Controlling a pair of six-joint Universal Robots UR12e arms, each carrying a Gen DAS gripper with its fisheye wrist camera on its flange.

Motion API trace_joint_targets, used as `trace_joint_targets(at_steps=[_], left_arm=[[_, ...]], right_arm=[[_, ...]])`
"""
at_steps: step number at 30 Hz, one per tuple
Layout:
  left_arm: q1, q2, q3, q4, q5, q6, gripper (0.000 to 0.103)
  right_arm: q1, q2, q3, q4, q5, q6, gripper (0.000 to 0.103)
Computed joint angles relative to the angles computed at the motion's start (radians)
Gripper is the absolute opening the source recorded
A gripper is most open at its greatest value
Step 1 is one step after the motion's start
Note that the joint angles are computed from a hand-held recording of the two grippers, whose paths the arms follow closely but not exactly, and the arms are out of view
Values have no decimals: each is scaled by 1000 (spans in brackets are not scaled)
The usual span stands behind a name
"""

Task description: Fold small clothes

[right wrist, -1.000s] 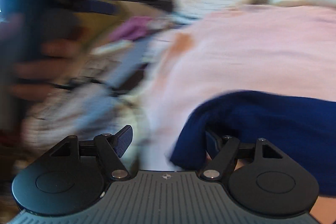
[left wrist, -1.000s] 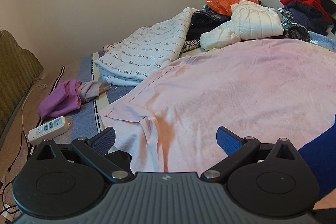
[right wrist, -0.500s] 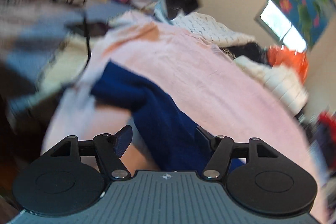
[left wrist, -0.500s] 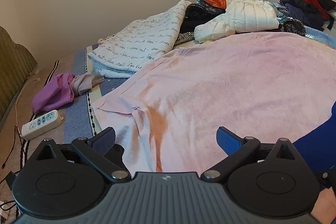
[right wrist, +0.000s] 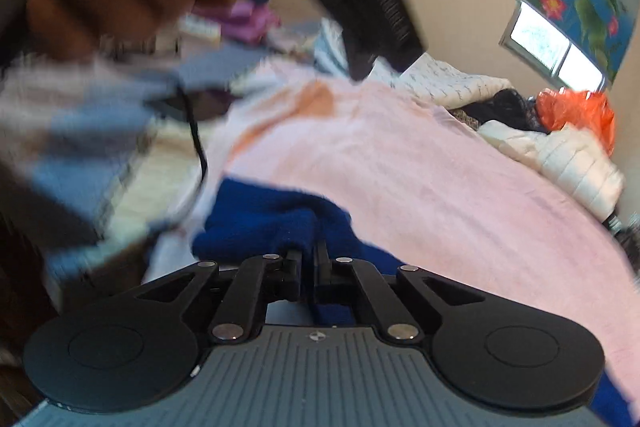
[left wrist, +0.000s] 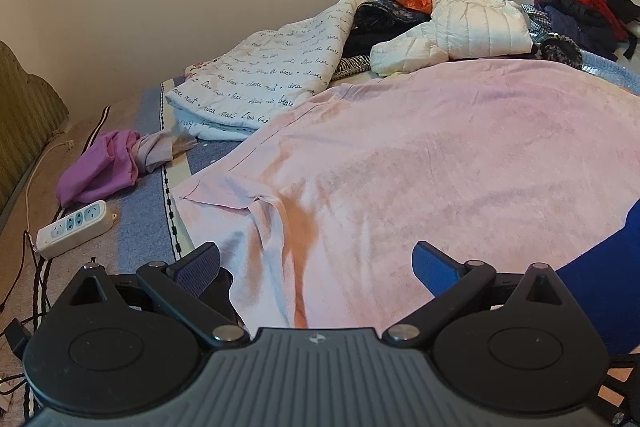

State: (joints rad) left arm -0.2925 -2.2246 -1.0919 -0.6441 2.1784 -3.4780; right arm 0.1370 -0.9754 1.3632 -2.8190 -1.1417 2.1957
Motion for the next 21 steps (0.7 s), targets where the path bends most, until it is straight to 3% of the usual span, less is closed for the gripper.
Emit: trace_joint_targets(at_steps=[2,4,8,10,13,14,16,21], left_arm=[[-1,-2,2,-1,3,4,103],[-1,0,0,2,-4,5,103],[-1,2,-3,8,-9,3,103],[-1,3,-2,9,-16,0,103],[-3,2,0,14,-22,2,103],[-4,2,1,15,-26,1,103],[-5,0,5,17,-42,-5,103],[-18,-14,27,35,-121,13,103]], right_arm=[[13,3,19,-74,-69,-44,46],[25,13,41,-191,-111,-102,58],[39,24,50,-264,-99,-188,58],[43,28,56,-276,-80,-241,50],[47,24,55,-228,-79,-342,8],[45,22,49,-209,-74,-329,9],[29,12,23,-135,-39,-197,9],[-44,15,-70,-55,3,313,9]])
